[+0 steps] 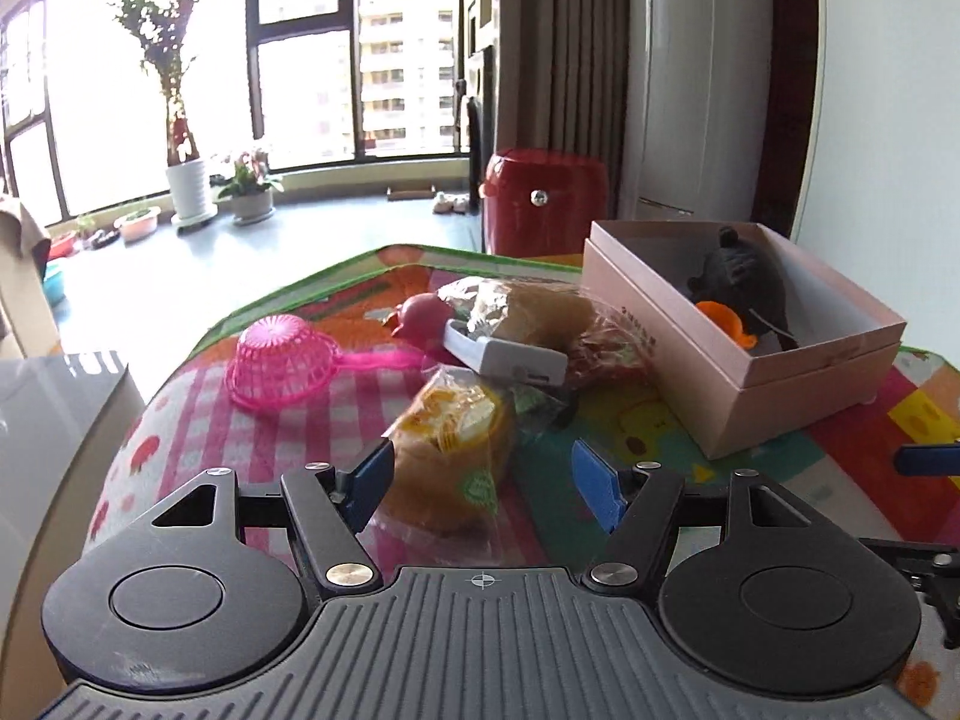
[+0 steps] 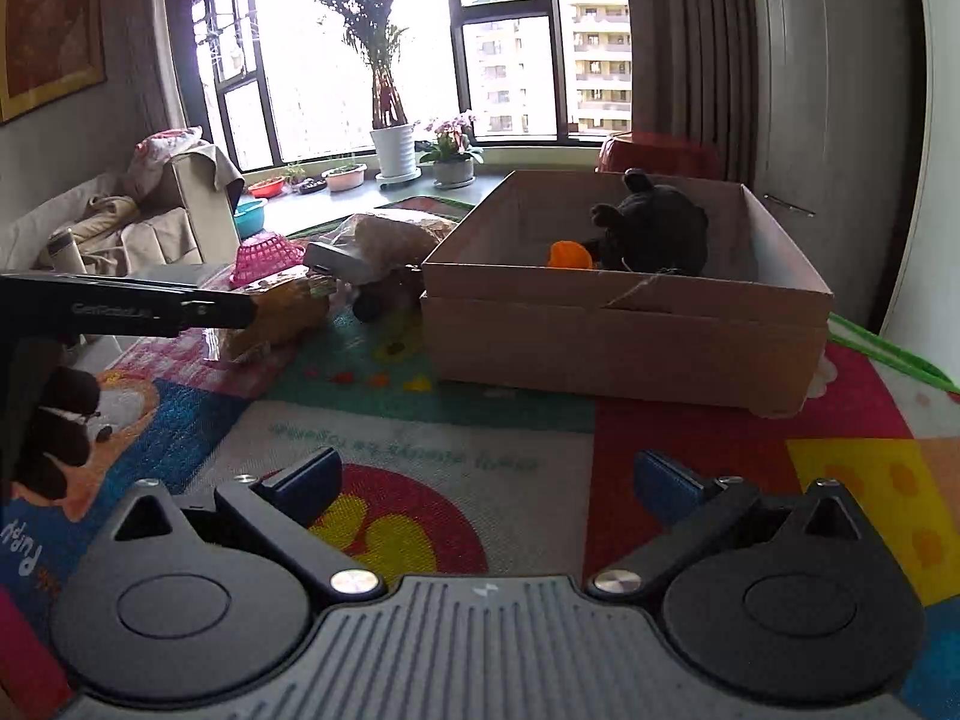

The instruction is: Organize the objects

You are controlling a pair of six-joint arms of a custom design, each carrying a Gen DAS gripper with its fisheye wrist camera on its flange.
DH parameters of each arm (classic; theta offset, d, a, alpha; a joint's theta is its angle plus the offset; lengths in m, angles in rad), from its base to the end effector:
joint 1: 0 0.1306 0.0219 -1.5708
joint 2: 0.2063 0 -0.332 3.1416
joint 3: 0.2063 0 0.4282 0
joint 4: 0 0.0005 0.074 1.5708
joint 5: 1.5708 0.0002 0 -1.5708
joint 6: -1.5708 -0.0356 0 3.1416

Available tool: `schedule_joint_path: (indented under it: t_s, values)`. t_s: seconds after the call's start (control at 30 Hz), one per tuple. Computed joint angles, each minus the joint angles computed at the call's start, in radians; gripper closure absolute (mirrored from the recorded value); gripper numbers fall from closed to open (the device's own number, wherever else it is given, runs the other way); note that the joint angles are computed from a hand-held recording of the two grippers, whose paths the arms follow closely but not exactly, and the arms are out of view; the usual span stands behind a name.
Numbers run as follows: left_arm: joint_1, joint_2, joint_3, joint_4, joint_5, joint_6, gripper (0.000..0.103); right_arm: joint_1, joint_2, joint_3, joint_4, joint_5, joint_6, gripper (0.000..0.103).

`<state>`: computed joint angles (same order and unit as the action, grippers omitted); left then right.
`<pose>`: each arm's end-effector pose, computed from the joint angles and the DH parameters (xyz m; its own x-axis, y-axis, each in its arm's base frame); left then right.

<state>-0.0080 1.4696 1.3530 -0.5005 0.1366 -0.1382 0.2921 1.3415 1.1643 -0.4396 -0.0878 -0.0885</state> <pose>0.5710 -0.0099 0.3476 -0.5567 0.1409 -0.8186 0.1976 0.9797 0.0343 0.5019 0.1537 0.3236 -0.5832 -0.0834 -0.8081 -0.3050 0.9444 0.1226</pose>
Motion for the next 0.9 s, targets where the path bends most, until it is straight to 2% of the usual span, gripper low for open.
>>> schedule_joint_path:
  t_s: [0.07,0.17,0.27,0.33,0.37,0.4,0.5,0.53,0.6,0.7,0.8,0.9]
  values:
    - [-0.006,0.069,0.071,-0.037,-0.023,-0.015,0.031,-0.008,0.007,0.008,-0.016,-0.019,-0.02,0.0]
    - [-0.02,0.157,0.158,-0.071,-0.112,0.022,0.029,-0.015,0.019,0.018,-0.028,-0.041,-0.043,0.0]
    - [-0.02,0.202,0.201,-0.085,-0.101,0.056,0.027,-0.02,0.025,0.023,-0.033,-0.053,-0.058,0.0]
    - [-0.019,0.211,0.207,-0.102,-0.085,0.061,0.031,-0.023,0.025,0.025,-0.043,-0.061,-0.063,0.0]
    - [-0.019,0.197,0.189,-0.097,-0.089,0.066,0.035,-0.023,0.028,0.029,-0.048,-0.062,-0.064,0.0]
    - [-0.016,0.172,0.162,-0.093,-0.087,0.082,0.043,-0.023,0.03,0.031,-0.051,-0.061,-0.064,0.0]
    - [0.009,0.054,0.036,-0.096,0.024,0.174,0.044,-0.02,0.029,0.034,-0.064,-0.061,-0.059,0.0]
    - [0.016,0.001,-0.029,-0.077,0.05,0.189,0.044,-0.017,0.035,0.043,-0.074,-0.059,-0.052,0.0]
    - [0.022,-0.105,-0.153,-0.028,0.049,0.21,0.044,-0.009,0.049,0.065,-0.099,-0.047,-0.026,0.0]
    - [0.037,-0.241,-0.314,0.062,0.04,0.266,0.044,0.021,0.065,0.1,-0.096,-0.014,0.07,0.0]
    - [0.064,-0.276,-0.36,0.107,0.081,0.325,0.044,0.051,0.12,0.214,-0.113,-0.016,0.154,0.0]
    - [0.083,-0.252,-0.347,0.137,0.103,0.365,0.045,0.071,0.267,0.456,-0.218,-0.071,0.175,0.0]
